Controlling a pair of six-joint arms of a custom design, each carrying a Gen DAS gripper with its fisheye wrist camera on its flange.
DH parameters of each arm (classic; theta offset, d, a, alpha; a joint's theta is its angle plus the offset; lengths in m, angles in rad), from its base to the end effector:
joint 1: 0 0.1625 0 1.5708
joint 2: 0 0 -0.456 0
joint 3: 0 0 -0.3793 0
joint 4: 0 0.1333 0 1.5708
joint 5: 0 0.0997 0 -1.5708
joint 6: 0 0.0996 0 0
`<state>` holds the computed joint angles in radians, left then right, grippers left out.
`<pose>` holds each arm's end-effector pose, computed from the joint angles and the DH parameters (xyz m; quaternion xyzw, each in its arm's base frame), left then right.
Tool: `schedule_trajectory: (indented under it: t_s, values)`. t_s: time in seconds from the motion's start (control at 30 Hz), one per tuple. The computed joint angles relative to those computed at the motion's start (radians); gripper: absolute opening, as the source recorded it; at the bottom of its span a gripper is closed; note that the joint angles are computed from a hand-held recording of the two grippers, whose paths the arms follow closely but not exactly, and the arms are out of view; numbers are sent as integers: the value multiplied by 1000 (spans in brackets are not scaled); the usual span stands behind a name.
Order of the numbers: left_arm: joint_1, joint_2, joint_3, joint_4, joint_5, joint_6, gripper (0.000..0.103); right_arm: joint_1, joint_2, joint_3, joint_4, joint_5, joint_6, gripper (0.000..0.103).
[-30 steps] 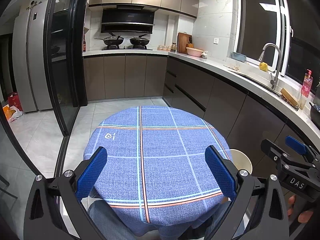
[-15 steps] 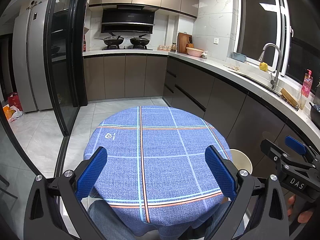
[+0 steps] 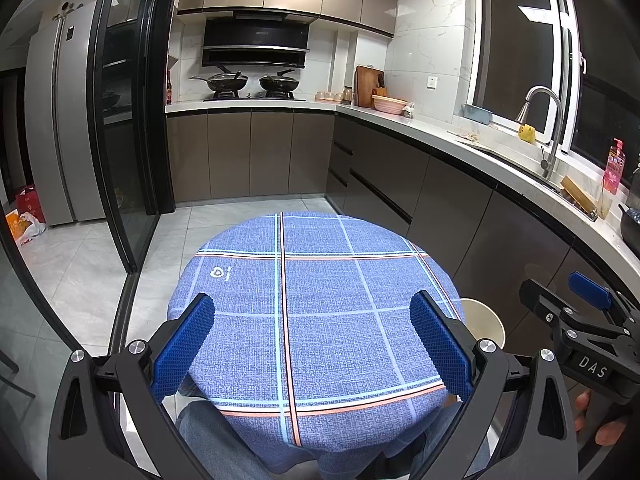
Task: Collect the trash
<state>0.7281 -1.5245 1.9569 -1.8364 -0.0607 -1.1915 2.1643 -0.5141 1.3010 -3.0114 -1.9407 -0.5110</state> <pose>-0.1906 -0.4817 0.4366 -0.0697 0.7246 -0.5490 0.4107 0.5283 -0.6092 0.1050 0.4381 -0.8235 0.3225 0.1610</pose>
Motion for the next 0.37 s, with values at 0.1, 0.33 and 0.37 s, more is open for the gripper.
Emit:
schedule_trajectory:
  t_s: [0.1,0.33,0.37]
  values:
    - [0,2,-3,10,-4,-10,95,-1,1,-1,1,3,0,100]
    - [2,-5,5,-11,-6,9,95,-3,-1,1,2,4,-2,100]
    - [2,-5,5,-13,-6,11,95,-3,-1,0,2,5,-1,100]
